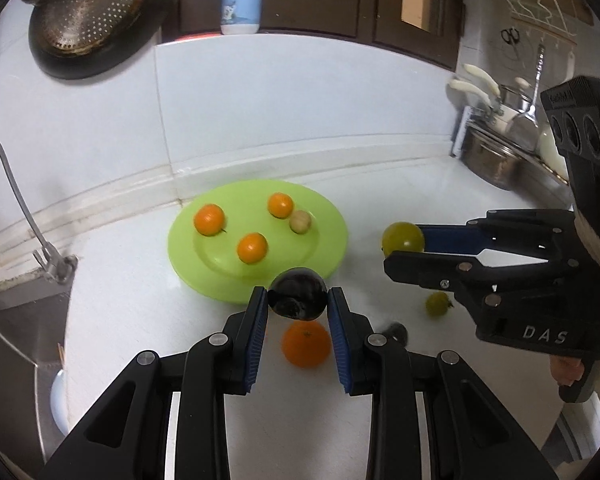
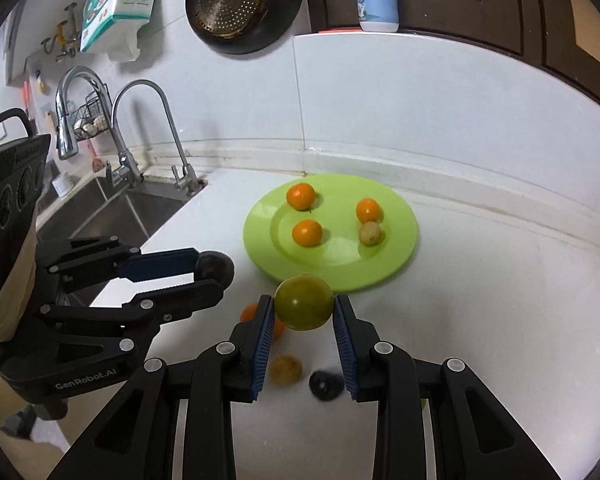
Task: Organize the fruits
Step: 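Carry the dark plum and yellow-green fruit in both grippers over the green plate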
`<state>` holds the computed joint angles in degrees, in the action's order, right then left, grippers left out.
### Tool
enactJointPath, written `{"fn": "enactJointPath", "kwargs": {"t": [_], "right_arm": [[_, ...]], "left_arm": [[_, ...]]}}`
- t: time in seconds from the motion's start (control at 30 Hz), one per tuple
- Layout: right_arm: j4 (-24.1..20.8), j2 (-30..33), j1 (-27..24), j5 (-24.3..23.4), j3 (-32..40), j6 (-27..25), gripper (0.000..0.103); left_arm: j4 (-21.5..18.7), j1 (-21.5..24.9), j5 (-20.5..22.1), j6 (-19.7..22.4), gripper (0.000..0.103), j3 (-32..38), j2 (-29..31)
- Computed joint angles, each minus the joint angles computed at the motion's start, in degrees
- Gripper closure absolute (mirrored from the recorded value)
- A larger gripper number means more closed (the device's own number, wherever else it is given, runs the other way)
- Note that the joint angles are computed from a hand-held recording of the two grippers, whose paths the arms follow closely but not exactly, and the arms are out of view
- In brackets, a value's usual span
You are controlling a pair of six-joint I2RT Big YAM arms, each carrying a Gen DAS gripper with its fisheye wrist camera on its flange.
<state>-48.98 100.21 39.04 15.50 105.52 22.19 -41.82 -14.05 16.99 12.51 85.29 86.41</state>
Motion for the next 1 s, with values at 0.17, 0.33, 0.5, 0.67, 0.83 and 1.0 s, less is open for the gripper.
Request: {"fn": "enactJointPath", "kwargs": {"t": [0.17,0.33,0.5,0.67,0.83,1.0], "right_arm": [[-1.1,2.2,-1.1,-0.7,4.6,-1.7,0.072],[-3.3,5.8,-2.3,-1.7,11.2,-3.2,0.072],[-6.6,10.6,-3.6,-3.2,18.7,-3.7,0.072],[-10.6,15.2,-4.9,-5.0,25.6,-3.6,0.072],[-15.2,20.3,-6.4,-7.3,32.8,-2.4,0.072],[-21.5,26.8,-7.5,-9.7,42.3,-1.8,0.072]], "left_arm": [[-0.4,0.6,-0.3,-0.4,0.073,3.3,2.1],[-1.8,1.5,0.0,-1.1,0.073,7.9,5.4],[-2.8,2.2,-0.3,-0.8,0.073,12.1,8.7],[-4.4,2.2,-1.1,0.7,0.073,15.8,12.0],[-6.0,2.2,-1.6,1.8,0.073,19.3,15.6],[-8.6,2.5,-1.3,1.6,0.073,23.2,19.7]]}}
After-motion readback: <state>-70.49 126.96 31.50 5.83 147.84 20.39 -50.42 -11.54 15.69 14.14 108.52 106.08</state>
